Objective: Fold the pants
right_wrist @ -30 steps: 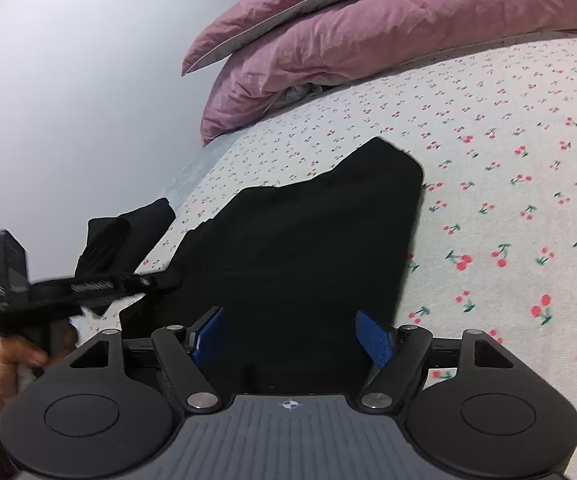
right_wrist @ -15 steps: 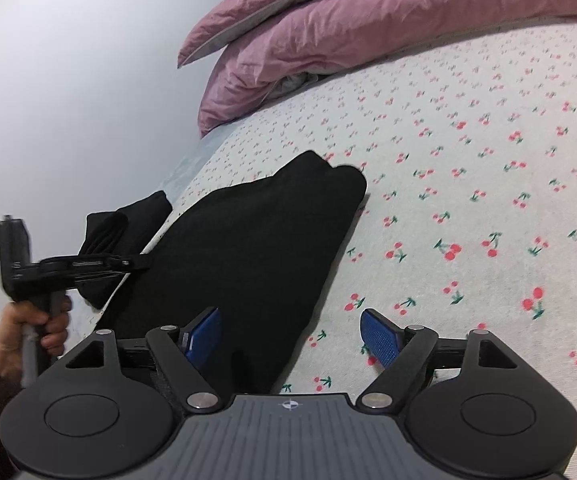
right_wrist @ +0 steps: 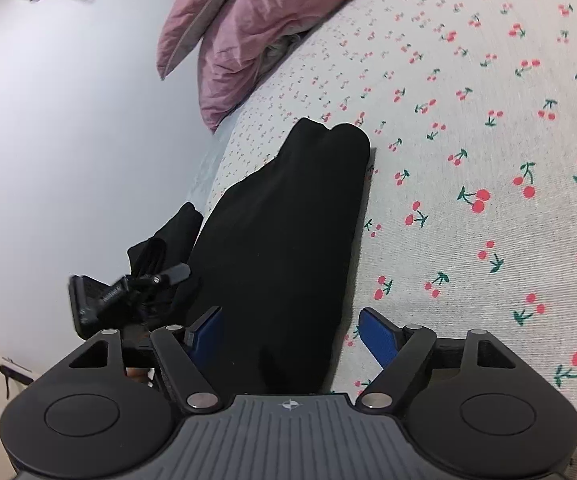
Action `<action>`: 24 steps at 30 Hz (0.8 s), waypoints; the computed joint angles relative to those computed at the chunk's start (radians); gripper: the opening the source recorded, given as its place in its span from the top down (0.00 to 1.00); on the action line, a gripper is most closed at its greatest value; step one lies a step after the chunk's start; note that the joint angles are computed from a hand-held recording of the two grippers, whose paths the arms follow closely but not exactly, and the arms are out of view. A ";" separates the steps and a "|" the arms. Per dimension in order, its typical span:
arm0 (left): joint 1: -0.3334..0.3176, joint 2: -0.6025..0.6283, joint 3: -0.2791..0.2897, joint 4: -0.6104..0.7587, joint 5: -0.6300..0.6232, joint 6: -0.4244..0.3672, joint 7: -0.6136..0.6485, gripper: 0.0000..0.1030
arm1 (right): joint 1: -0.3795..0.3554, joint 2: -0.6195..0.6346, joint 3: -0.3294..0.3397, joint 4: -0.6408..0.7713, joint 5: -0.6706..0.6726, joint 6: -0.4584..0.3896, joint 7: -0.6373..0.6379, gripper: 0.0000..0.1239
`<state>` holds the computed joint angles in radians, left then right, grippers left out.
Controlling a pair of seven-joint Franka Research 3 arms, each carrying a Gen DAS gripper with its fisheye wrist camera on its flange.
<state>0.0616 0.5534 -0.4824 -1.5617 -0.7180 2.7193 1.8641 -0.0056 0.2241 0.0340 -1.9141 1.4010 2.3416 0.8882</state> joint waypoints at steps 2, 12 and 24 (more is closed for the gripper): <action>0.035 0.032 -0.044 0.023 -0.066 -0.015 0.038 0.21 | 0.002 0.012 0.002 0.014 -0.007 -0.004 0.031 0.42; 0.045 0.111 -0.076 0.085 -0.220 -0.034 0.070 0.62 | 0.040 0.103 0.054 0.099 0.074 0.198 0.074 0.71; -0.040 0.139 -0.080 0.157 -0.231 -0.042 0.061 0.73 | 0.041 0.010 0.034 0.032 -0.018 0.283 0.126 0.90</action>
